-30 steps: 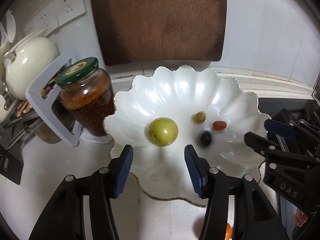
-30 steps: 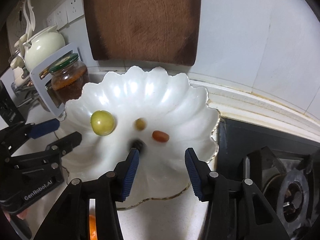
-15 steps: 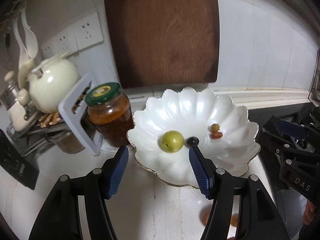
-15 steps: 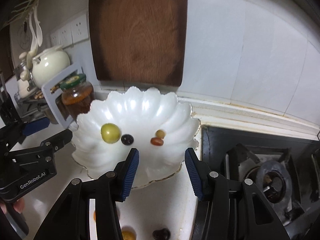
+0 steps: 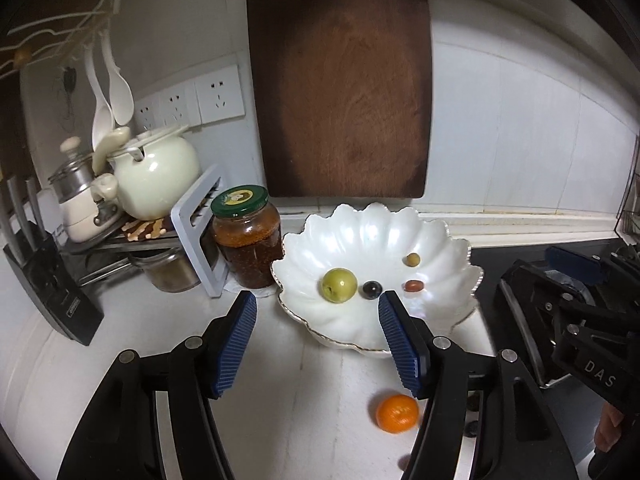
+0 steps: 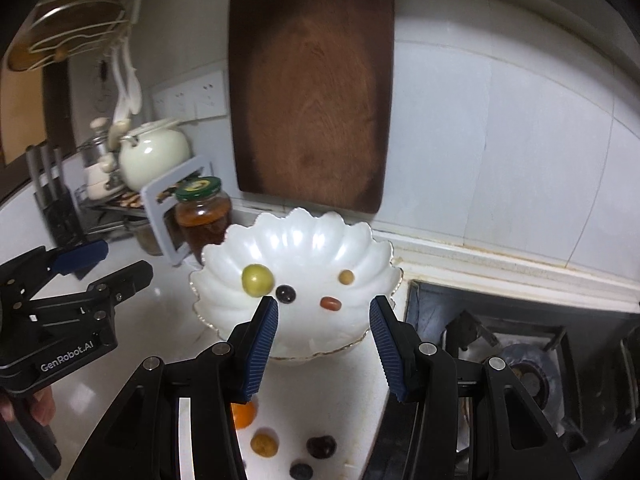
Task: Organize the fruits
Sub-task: 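Open both tools to release the fruits into the bowl and withdraw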
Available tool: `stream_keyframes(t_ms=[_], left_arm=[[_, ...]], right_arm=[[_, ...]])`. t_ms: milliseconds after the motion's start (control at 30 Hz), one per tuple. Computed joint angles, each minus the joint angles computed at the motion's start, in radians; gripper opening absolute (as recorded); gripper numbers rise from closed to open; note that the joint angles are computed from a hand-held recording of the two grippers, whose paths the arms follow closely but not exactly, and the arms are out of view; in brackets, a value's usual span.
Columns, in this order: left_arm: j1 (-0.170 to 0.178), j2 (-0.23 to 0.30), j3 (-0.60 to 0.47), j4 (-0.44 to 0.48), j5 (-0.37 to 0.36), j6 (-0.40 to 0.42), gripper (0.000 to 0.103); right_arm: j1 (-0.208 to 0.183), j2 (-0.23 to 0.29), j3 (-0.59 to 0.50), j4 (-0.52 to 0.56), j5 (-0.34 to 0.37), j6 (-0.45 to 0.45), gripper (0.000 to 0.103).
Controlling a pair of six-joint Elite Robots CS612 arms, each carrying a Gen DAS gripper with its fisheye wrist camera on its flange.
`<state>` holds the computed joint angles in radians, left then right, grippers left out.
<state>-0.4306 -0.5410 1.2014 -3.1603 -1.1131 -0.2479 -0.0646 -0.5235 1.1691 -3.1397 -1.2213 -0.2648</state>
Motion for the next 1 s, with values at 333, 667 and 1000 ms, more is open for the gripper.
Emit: stream_keyframes(t_ms=[333, 667, 1000], left_arm=[[-0.057, -0.056, 0.117, -0.081, 0.137, -0.069, 0.065], [-0.113, -0.1, 0.204, -0.051, 0.259, -0.208, 0.065], [-0.152, -0.113, 0.256, 0.016, 0.317, -0.361, 0.065]], right_arm=[[-0.037, -0.038, 0.076, -0.043, 0.136, -0.064, 0.049], [-0.076, -0.062, 0.133, -0.049, 0.278, -0.149, 0.049], [-0.102, -0.069, 0.171, -0.029, 0.359, -0.248, 0.049]])
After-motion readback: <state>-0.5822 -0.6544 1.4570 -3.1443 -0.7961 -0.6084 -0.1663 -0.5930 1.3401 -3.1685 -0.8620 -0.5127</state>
